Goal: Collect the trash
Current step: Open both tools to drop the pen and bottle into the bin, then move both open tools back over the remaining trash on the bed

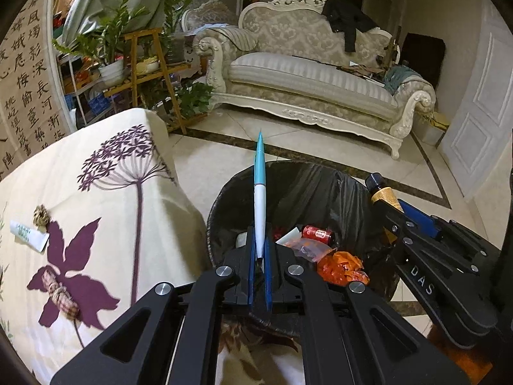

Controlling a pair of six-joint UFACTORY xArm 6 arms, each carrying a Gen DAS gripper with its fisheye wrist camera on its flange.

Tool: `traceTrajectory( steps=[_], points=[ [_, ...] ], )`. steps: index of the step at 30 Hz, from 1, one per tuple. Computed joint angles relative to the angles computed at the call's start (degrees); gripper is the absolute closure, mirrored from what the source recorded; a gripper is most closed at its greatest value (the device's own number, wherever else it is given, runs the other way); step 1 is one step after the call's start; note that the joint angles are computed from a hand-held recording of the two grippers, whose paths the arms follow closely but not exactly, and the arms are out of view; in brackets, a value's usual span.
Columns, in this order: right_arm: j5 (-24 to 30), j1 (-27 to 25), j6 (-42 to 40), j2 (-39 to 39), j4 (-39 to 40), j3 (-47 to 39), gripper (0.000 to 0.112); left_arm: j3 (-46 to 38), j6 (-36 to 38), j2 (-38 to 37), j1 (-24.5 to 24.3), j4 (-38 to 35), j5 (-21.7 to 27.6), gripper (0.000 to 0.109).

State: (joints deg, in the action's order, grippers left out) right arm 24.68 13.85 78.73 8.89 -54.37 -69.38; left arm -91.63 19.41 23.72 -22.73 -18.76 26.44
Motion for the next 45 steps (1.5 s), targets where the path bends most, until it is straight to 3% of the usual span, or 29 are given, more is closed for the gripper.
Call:
traceTrajectory(
  steps=[3, 5, 7, 13, 27, 29, 45],
  points=[
    [0.0, -0.4, 0.3, 0.3, -0.2, -0.1, 0.089, -2.1, 0.2, 1.4, -0.4, 0.4, 1.6, 0.1],
    [-0.1, -0.6, 0.3, 0.3, -0.2, -0.1, 0.087, -2.6, -1.0, 1.8, -0.4, 1.7, 1.8, 0.088],
    [0.5, -0.3, 0.7, 0.4, -0.3, -0.2, 0.078, -1.9, -1.6, 1.4, -0.1, 1.6, 0.9, 0.067],
    [1.5, 0.2, 2.3, -0.2, -1.7, 0.1, 0.073, 0.7, -2.4, -0.6, 0.7, 1.1, -1.1, 0.048],
    [4.2, 3.5, 2.7, -0.4, -3.1, -2.0, 0.061, 7.1, -6.6, -6.0, 3.9, 4.8, -6.1, 0.037],
    [3.9, 4.3, 1.8, 0.1, -2.8, -2.9, 0.054, 8.6, -6.8, -7.3, 4.9, 5.0, -6.8, 0.036],
    [-1.0, 12.1, -14.3, 10.4, 10.0, -16.2, 0.053, 16.0, -22.9, -12.8, 19.0, 23.3, -8.4, 0.032]
  ],
)
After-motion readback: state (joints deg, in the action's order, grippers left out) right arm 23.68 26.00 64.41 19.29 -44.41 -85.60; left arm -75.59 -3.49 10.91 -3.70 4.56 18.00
